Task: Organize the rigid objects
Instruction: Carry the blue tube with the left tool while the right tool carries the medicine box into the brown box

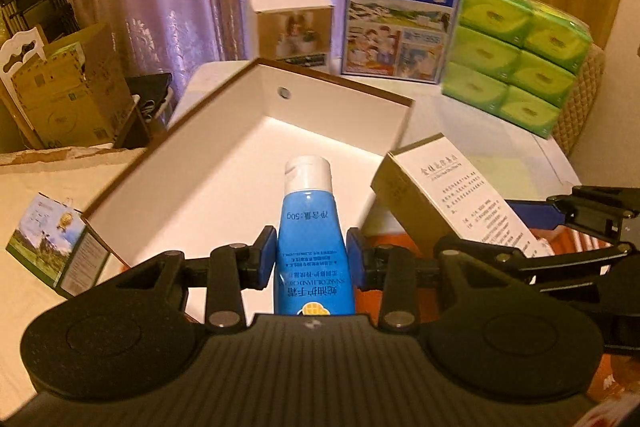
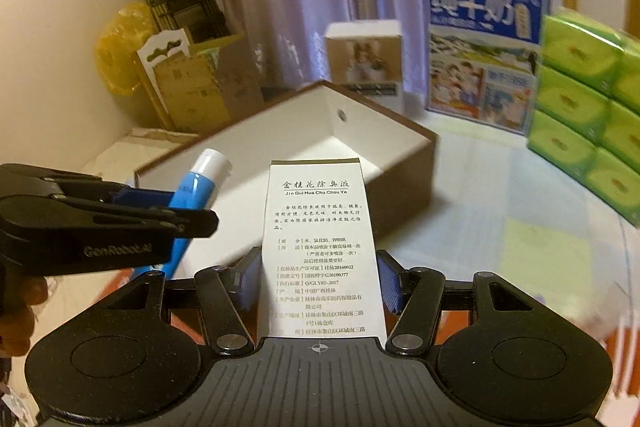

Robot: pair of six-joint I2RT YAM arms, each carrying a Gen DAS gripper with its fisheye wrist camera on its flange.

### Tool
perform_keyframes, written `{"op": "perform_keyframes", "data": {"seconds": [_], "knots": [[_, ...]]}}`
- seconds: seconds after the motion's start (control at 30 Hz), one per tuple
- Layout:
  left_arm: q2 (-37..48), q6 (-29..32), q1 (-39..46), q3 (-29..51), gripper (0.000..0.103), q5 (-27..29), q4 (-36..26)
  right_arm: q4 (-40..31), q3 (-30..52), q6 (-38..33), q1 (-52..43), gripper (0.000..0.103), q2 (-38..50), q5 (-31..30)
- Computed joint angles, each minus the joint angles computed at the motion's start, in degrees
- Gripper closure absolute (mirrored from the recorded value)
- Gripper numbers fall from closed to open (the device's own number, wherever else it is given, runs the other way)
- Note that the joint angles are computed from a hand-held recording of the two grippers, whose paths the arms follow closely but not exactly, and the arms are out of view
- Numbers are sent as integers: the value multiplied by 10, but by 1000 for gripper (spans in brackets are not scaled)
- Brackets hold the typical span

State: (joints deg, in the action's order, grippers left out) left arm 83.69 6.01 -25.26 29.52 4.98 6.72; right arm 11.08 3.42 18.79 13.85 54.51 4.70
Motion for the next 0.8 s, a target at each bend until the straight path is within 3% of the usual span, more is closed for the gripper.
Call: {"op": "perform_keyframes", "data": {"seconds": [0.1,0.23,0.47,0.8], "knots": [[35,33,42,33,70,21,-1,76,51,16,34,47,126,26],[85,61,86,82,70,42,-4,124,119,22,48,47,249,35],[179,91,123,171,70,52,-13,137,232,26,45,47,395,35],[301,110,152,281,70,59,-47,123,341,17,31,47,528,26]]}}
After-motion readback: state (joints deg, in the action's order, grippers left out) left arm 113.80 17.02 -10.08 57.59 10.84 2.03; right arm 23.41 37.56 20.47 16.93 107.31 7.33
